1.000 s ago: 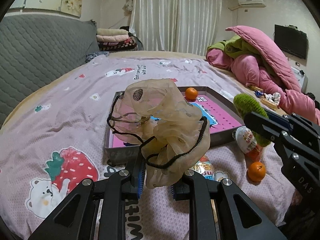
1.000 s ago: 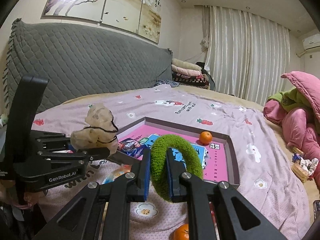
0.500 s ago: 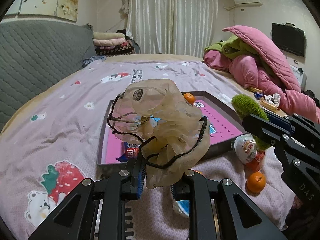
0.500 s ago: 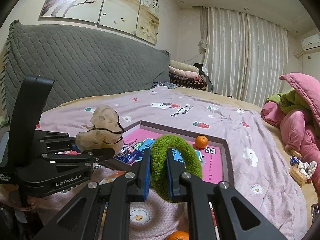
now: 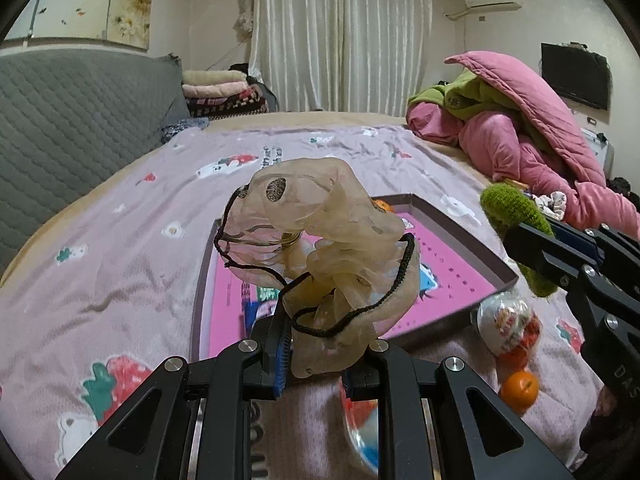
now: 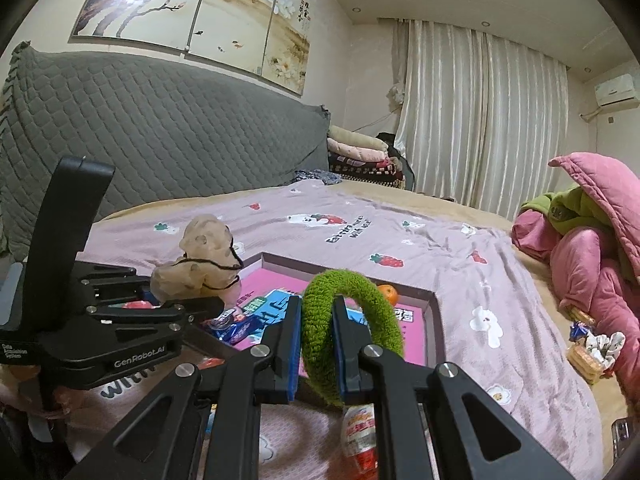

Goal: Organize objects
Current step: 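Lift the scrunchie with the left tool while the right tool carries the green ring over the tray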

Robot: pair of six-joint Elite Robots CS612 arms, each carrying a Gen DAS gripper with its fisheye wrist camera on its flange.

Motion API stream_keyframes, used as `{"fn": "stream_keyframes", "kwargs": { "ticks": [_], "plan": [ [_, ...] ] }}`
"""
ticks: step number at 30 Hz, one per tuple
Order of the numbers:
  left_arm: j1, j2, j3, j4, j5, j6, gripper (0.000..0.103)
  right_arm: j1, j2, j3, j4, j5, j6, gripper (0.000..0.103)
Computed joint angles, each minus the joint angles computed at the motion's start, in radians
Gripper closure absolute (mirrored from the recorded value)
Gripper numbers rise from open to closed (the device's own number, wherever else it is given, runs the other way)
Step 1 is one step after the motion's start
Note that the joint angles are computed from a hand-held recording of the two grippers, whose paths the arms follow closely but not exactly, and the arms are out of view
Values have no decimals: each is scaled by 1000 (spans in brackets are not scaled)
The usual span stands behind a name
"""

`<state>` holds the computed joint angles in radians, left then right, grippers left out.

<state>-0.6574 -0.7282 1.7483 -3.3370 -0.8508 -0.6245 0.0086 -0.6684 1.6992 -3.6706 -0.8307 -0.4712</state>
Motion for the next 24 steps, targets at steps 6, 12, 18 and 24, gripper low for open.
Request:
{"fn": "stream_keyframes", "kwargs": {
  "ticks": [6, 12, 18, 24],
  "plan": [
    [12, 4, -23, 20, 4, 9, 83, 2, 7, -24, 4, -13, 19, 89],
    [22, 8, -42, 44, -7, 9, 83, 3, 14, -45, -2, -29, 47, 89],
    [31, 14, -60, 61, -12, 11, 83, 2, 22, -67, 5, -41, 76, 89],
    [40, 25, -81, 83, -30, 11, 83, 5, 27, -84, 13, -53, 78, 89]
  ]
}}
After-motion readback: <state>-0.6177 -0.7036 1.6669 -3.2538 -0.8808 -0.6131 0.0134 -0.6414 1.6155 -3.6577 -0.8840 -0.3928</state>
